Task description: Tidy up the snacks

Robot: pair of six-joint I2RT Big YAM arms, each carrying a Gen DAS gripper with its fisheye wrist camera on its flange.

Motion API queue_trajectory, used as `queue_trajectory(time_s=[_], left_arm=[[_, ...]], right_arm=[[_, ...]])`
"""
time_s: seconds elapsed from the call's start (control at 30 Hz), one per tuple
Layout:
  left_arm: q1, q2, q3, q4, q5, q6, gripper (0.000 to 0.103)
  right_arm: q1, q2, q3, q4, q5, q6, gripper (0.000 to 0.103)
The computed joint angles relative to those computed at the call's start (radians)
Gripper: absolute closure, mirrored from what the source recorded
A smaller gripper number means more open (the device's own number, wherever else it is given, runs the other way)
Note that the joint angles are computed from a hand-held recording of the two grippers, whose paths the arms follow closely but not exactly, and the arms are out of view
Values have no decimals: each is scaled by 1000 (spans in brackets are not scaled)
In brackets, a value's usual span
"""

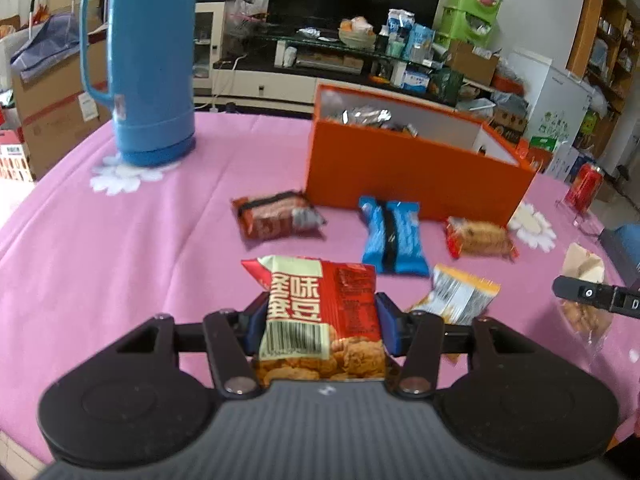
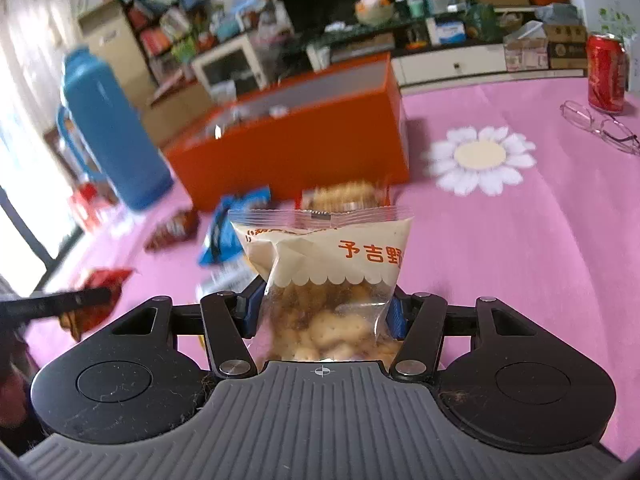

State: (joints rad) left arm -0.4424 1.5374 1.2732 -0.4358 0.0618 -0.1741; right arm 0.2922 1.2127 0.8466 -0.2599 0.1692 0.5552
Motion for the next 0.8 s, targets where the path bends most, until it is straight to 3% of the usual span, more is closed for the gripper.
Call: queue_trajectory(time_s=[0.17,0.33,0.47,0.57,0.67,0.73,0.8], left_arm=[[-4,94,164,-15,41,-15,50],[-23,256,433,-20,59,-36,50],[-39,452,735,-97,73,-57,50],[-53,593,943,-188,56,-42,50],[-58,742,1168,-310,56,-30,50],[-55,805,1254,-343,72,-20,53],[-49,836,1278,-341,70,-19,51]], right_arm=[[-22,30,74,5,2,-41,66],[-77,142,249,30,13,-144,66],[-136,319,455,62,-5,-184,66],[-163,447,587,34,-13,-205,66],[-183,552,684,-17,-36,-158,66],[-192,610,735,-35,-58,-151,66],[-184,666,809,-88,-22,-217,66]])
